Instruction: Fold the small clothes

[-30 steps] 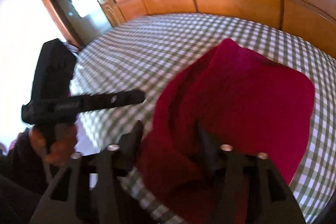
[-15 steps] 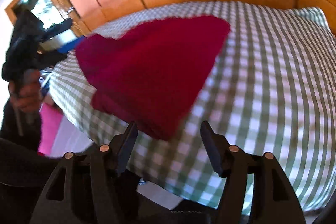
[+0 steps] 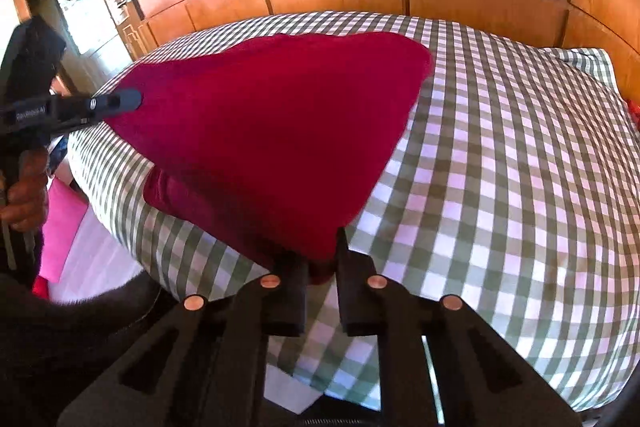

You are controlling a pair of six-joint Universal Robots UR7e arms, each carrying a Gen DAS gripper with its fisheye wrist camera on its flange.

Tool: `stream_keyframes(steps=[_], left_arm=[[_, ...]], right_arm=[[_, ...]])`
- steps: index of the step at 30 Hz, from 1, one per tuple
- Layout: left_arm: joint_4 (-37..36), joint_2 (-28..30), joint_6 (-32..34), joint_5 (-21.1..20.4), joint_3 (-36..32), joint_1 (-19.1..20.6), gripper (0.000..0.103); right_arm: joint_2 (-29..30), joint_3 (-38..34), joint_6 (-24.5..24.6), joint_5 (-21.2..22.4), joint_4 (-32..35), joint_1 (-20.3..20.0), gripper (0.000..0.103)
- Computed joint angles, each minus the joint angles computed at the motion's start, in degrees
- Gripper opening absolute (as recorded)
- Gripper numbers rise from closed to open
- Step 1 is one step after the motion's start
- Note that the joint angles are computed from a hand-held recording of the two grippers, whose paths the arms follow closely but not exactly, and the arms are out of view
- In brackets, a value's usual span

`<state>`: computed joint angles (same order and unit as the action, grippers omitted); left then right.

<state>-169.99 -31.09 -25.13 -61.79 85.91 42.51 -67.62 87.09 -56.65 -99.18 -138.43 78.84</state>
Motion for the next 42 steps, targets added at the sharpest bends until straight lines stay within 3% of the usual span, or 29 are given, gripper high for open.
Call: stream_keyframes(steps=[4, 7, 8, 9, 11, 13, 15, 17, 23, 24, 26, 29, 32, 35, 38, 40, 42], left_arm=[[-0.8, 0.5, -6.7, -2.3, 4.8, 1.5, 0.009], [-7.0, 0.2, -7.7, -5.0, 7.4, 1.9, 0.01], [-9.2, -0.3, -6.9, -5.3, 8.0, 1.8, 0.015], [-11.1, -0.7, -5.8, -5.6, 8.2, 1.7, 0.028], [-13.7, -1.3, -4.9, -5.6, 7.9, 2.0, 0.046], [-15.6, -1.2, -4.7, -6.9, 6.5, 3.0, 0.051], [-13.4, -0.9, -4.6, -6.5, 4.2, 3.7, 0.051], [-9.2, 0.4, -4.4, -6.4, 0.5, 4.7, 0.051], [1.3, 4.9, -7.7, -11.3, -9.3, 8.0, 0.049], [2.1, 5.4, -7.6, -10.9, -10.2, 8.0, 0.03], [1.0, 5.3, -6.1, -8.5, -10.1, 6.9, 0.017], [-5.6, 4.5, -2.7, -3.8, -7.2, 4.6, 0.014], [-7.6, 3.6, -2.4, 0.8, -4.2, 2.6, 0.014], [0.8, 3.7, -6.6, 7.7, -3.9, 2.5, 0.014], [4.0, 4.4, -10.1, 8.5, -4.4, 3.3, 0.015], [4.3, 4.5, -10.3, 10.2, -5.1, 2.6, 0.017], [3.4, 4.7, -9.0, 14.7, -5.7, 1.0, 0.017]], right_arm=[[1.1, 0.5, 0.5, -3.0, -0.4, -0.8, 0.01], [0.7, 0.6, -0.4, -2.7, 0.4, -0.9, 0.014], [0.6, -0.1, -0.2, -2.5, 1.9, -1.0, 0.022], [0.6, -0.5, 0.1, -2.4, 2.4, -1.0, 0.033], [0.1, -1.7, 0.1, -1.5, 4.6, -1.2, 0.041], [-0.6, -2.9, -0.3, -0.4, 6.1, -1.5, 0.048], [-1.3, -3.7, -0.1, 0.5, 7.2, -1.7, 0.055], [-1.7, -4.6, -0.2, 1.4, 6.9, -1.8, 0.056], [0.4, -7.4, -0.2, 3.5, 2.5, -0.2, 0.057], [1.0, -7.6, -0.6, 3.6, 1.6, 0.2, 0.057], [2.3, -7.8, -1.1, 3.8, 0.0, 1.1, 0.057], [3.8, -7.5, -1.5, 4.5, -0.7, 2.1, 0.057], [3.4, -3.7, -4.1, 5.0, -2.5, 2.6, 0.056], [3.5, 1.3, -7.5, 3.1, -8.9, 2.3, 0.057], [3.8, 3.9, -10.2, 2.7, -14.9, 2.4, 0.058], [4.1, 2.8, -9.2, 2.2, -13.5, 2.5, 0.057], [4.2, 1.6, -8.5, 1.5, -11.5, 2.7, 0.058]])
